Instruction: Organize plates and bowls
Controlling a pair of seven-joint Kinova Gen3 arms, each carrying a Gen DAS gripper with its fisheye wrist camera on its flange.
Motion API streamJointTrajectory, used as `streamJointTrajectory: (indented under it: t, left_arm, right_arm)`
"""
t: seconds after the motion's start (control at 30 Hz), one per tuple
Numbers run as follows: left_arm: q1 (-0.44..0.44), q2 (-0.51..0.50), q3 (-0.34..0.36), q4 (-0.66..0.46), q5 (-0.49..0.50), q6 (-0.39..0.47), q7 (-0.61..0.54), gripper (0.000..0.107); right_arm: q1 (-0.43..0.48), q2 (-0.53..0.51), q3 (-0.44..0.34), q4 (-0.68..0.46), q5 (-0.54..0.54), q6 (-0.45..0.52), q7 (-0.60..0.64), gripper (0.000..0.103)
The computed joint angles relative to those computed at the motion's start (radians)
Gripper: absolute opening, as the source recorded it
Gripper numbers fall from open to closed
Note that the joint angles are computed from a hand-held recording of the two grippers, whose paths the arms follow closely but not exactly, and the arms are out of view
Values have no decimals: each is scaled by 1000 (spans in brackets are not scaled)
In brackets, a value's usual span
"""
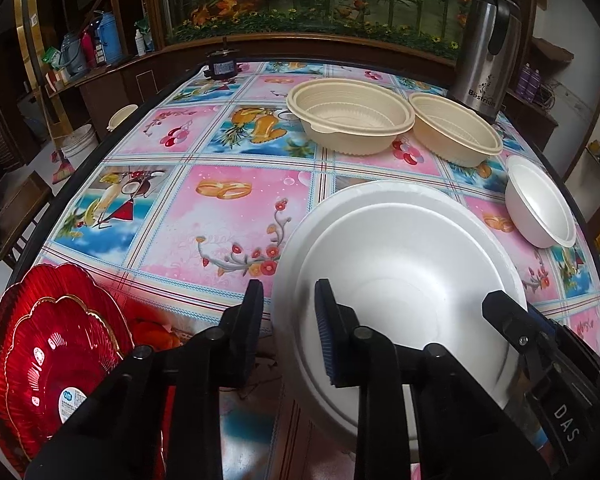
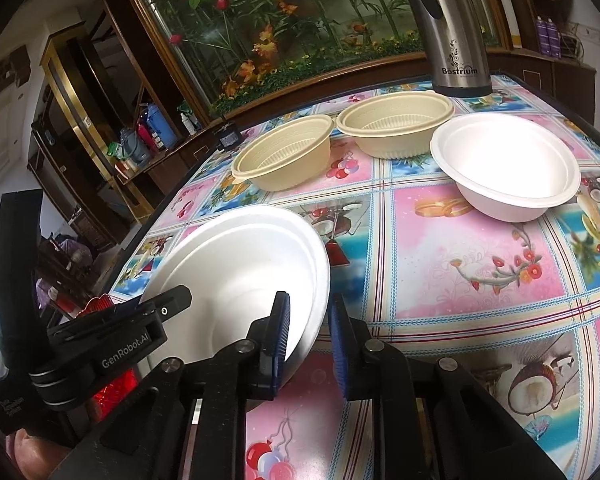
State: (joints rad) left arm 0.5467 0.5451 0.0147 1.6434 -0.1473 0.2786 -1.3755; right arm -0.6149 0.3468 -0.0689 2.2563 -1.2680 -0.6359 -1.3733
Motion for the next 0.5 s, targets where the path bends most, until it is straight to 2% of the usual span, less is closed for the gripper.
streamJointTrajectory:
  t: [0.27,0.5]
  left_arm:
    - [-35,-12,37,17,21,-6,-39,16]
    - [-70,-28,71,40,49,-19,-82,14]
  right_arm:
    - [-12,5,-4,-4,-29,-19,24,19]
    - [-8,3,-12,8,-8,-26,-1,19]
